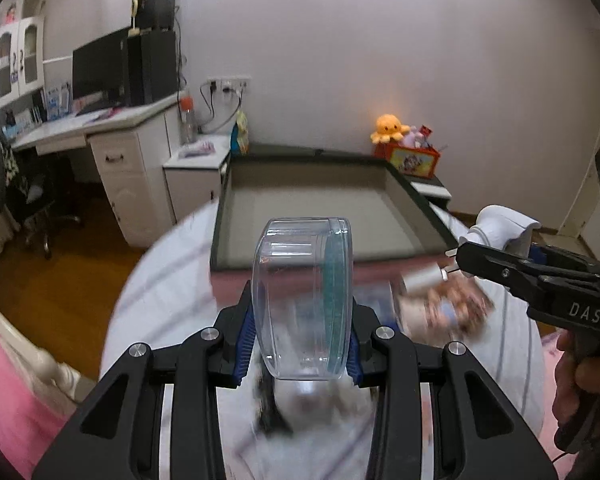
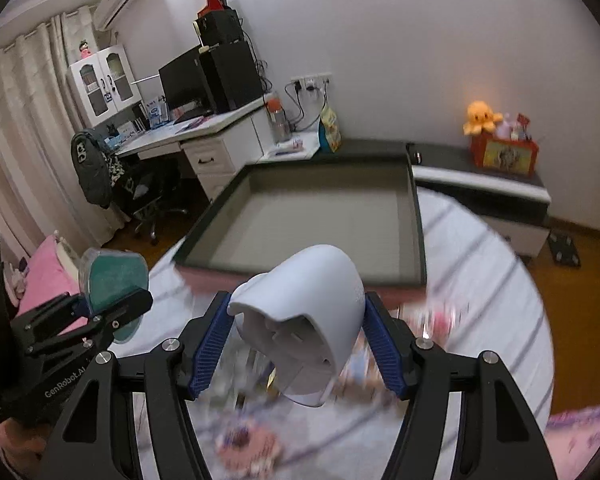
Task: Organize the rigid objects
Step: 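Carry container and hair dryer into the tray box and open both tools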
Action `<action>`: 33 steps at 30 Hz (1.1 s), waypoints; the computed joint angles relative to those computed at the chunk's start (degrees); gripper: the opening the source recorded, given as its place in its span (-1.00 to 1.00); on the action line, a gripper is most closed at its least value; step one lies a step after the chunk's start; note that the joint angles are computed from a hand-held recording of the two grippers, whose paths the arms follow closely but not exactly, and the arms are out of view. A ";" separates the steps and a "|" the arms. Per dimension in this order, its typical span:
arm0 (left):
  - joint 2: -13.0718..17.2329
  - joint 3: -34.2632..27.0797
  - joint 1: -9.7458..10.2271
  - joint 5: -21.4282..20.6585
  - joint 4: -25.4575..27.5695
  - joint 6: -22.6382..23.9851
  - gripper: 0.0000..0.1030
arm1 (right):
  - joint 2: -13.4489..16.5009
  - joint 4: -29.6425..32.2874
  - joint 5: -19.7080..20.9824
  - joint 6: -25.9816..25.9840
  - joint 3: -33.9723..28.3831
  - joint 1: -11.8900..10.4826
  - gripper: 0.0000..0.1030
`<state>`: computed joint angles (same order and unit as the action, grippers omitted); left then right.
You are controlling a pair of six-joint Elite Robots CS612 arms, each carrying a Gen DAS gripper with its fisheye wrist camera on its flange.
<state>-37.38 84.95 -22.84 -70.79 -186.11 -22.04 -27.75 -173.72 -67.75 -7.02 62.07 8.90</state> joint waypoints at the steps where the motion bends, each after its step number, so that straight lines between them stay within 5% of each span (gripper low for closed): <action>1: 0.55 -1.72 0.31 0.57 0.81 0.50 -0.28 | 0.71 1.02 -0.27 -0.10 -1.90 0.10 0.29; 17: 12.53 -27.02 4.54 -2.88 27.59 -0.23 -0.27 | 20.81 35.78 -8.88 -3.27 -44.61 2.25 0.31; 19: 13.09 -28.22 4.66 -3.28 30.13 -0.78 -0.13 | 22.68 39.23 -9.71 -3.83 -48.59 2.40 0.36; 20: 13.12 -28.18 4.62 -2.88 30.31 -1.03 0.24 | 23.26 40.45 -9.64 -4.22 -49.86 2.41 0.60; 28: 9.86 -21.79 4.07 -0.99 21.99 -0.81 1.00 | 17.30 31.26 -11.53 -3.19 -38.01 2.14 0.74; 31: 7.54 -17.19 3.42 0.19 15.06 0.45 1.00 | 14.29 25.89 -10.11 -0.96 -32.08 1.72 0.74; 33: 5.77 -14.06 2.96 1.08 11.88 0.50 1.00 | 12.34 22.30 -9.52 0.69 -28.33 1.54 1.00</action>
